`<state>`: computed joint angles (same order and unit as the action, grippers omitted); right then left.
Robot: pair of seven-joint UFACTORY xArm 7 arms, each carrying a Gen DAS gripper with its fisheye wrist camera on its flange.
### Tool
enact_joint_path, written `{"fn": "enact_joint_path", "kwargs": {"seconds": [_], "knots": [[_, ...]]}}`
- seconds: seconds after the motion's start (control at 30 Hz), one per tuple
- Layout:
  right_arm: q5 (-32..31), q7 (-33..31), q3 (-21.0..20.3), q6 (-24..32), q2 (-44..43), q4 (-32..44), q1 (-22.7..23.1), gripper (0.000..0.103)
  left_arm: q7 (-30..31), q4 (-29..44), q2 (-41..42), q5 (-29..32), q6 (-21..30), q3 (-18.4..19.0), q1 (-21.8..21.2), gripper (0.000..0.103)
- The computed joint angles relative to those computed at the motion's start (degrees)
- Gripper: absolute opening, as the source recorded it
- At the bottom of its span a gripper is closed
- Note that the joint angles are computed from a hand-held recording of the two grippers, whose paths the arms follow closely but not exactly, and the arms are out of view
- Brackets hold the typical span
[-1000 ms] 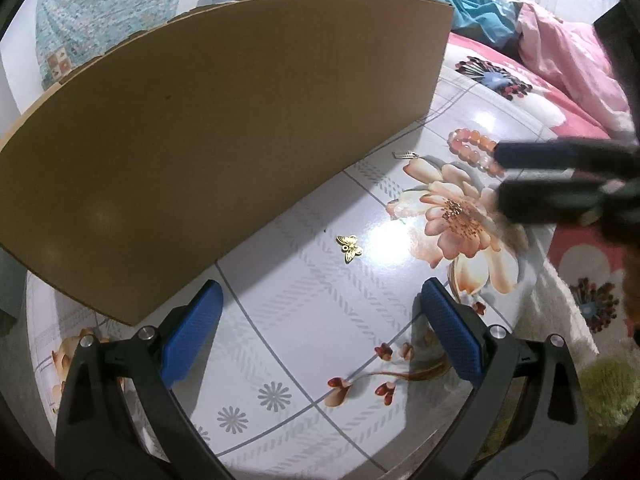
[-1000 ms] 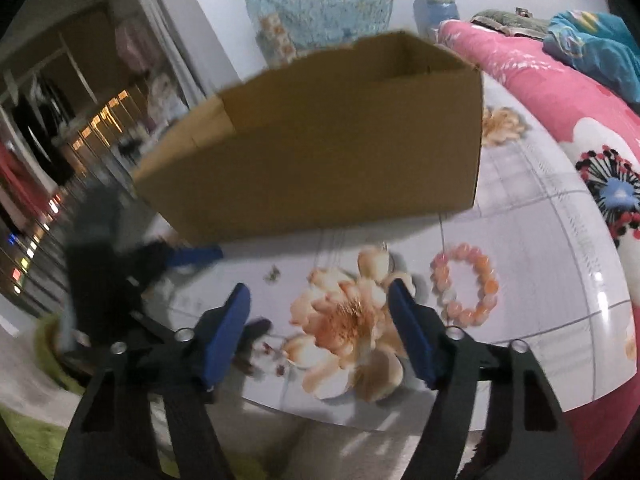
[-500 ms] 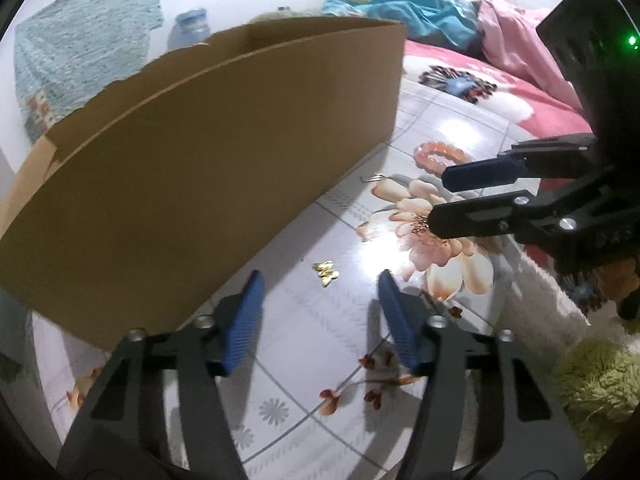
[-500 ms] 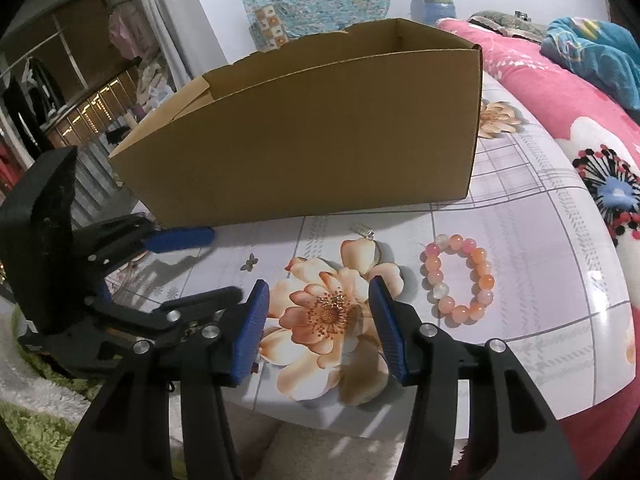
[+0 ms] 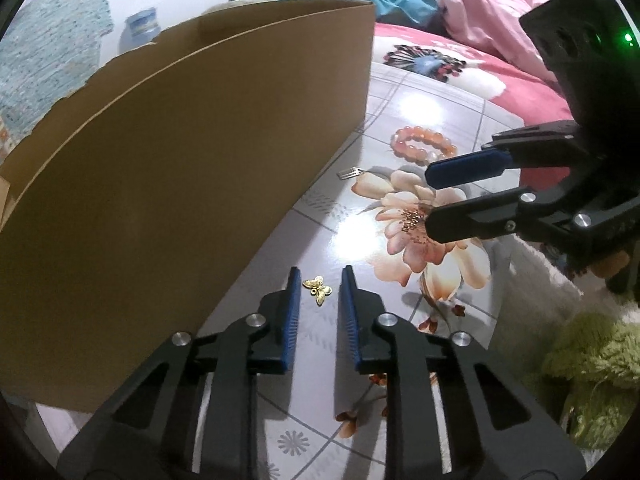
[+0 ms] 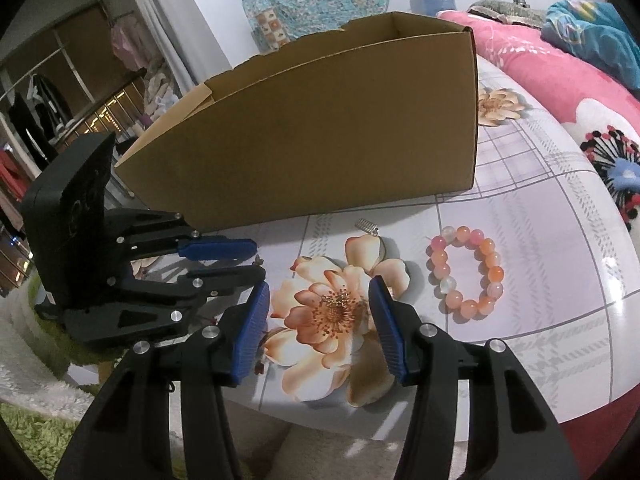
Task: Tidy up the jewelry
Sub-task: 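Close the left gripper on the gold butterfly charm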
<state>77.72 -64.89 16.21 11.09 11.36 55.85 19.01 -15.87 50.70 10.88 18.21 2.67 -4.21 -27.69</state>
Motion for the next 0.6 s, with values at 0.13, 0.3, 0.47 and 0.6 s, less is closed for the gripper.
{"fn": "enact_joint_path", "kwargs": {"seconds": [0.13,0.3,0.47,0.6], "knots": [[1.57,-1.17,0.13,0.33,-0.05,0.07,-0.09,0.051,-1.0,1.01,0.59,2.51,0.62,1.89,-2.12,0.006],[2.18,-1.87,-0.22,0.56,-0.33,-0.04,0.25,0.051,-6.54,1.65,0.6,8.2,1.38,4.75,-4.83,0.006],[2.14,-2.45,-0.5,0.16,-0.98,-0.45,0.65,0.051,-9.1,1.77,0.46,10.47,1.74,4.26,-4.46,0.006],[0.57,-2.11,-0.31,-2.0,-0.93,-0.53,1.49,0.048,-12.39,1.3,-0.28,13.07,1.42,4.56,-4.49,0.006]]}}
